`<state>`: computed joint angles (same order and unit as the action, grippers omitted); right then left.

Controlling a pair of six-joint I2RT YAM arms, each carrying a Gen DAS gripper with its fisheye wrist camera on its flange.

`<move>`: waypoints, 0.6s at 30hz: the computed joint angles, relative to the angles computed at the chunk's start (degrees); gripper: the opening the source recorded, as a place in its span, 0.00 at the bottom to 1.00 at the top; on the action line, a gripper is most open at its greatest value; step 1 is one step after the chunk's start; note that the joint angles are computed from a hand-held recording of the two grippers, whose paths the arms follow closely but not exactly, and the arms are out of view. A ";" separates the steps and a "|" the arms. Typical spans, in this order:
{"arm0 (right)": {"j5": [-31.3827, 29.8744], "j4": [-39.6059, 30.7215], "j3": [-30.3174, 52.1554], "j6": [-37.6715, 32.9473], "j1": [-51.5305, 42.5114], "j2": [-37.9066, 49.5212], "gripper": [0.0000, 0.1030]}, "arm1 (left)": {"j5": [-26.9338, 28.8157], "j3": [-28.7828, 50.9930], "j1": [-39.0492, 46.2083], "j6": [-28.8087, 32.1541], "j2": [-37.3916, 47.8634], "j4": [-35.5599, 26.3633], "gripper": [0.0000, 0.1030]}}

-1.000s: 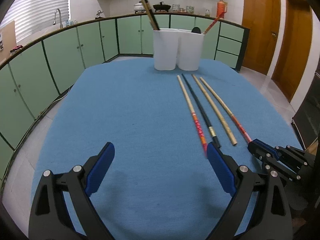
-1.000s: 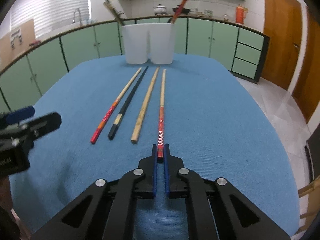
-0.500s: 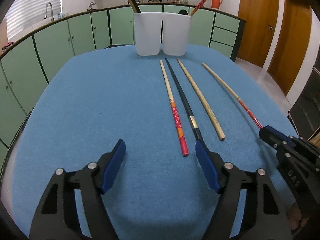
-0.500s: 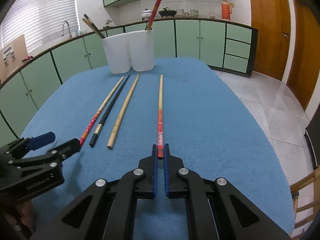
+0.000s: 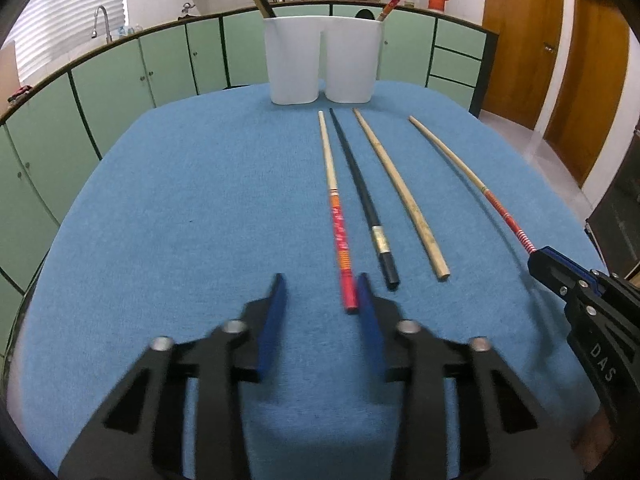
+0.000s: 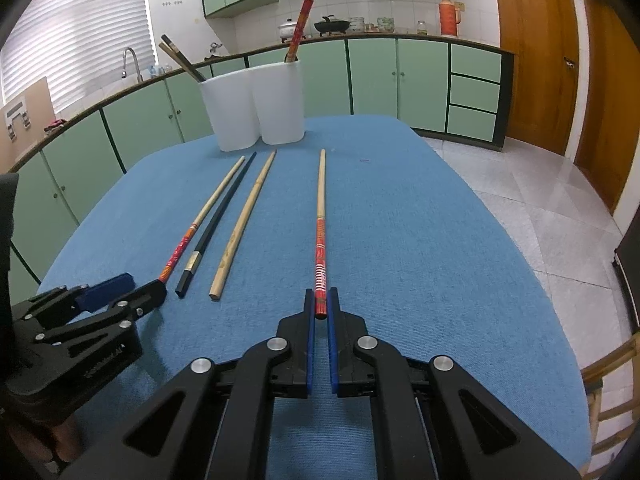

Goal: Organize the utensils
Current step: 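Grasp the red-and-orange patterned chopstick with the left tool while the right tool holds its chopstick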

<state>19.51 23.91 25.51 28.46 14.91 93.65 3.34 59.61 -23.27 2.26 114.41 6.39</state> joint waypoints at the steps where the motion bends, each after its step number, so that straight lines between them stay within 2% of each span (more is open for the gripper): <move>1: -0.03 -0.02 -0.03 0.04 -0.06 -0.11 0.05 | 0.08 0.00 -0.17 0.10 0.03 0.05 0.16; 3: -0.18 -0.03 -0.18 0.05 -0.22 -0.37 0.05 | 0.47 -0.14 -0.48 0.62 -0.03 0.12 0.05; 10: 0.23 -1.12 -0.60 -0.29 -0.18 -2.13 0.05 | 2.35 -0.13 0.58 -0.22 -1.40 -1.40 0.05; 15: 2.80 -3.51 -0.89 -2.73 0.77 -6.52 0.05 | 0.56 -3.05 0.95 2.80 -7.32 0.13 0.05; 18: 2.16 -5.59 -0.98 -3.71 0.12 -10.66 0.05 | -0.16 -4.42 1.41 4.71 -11.84 0.78 0.05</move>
<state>21.67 18.32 24.53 24.75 15.03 83.00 3.18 55.18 -21.86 6.97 102.57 7.17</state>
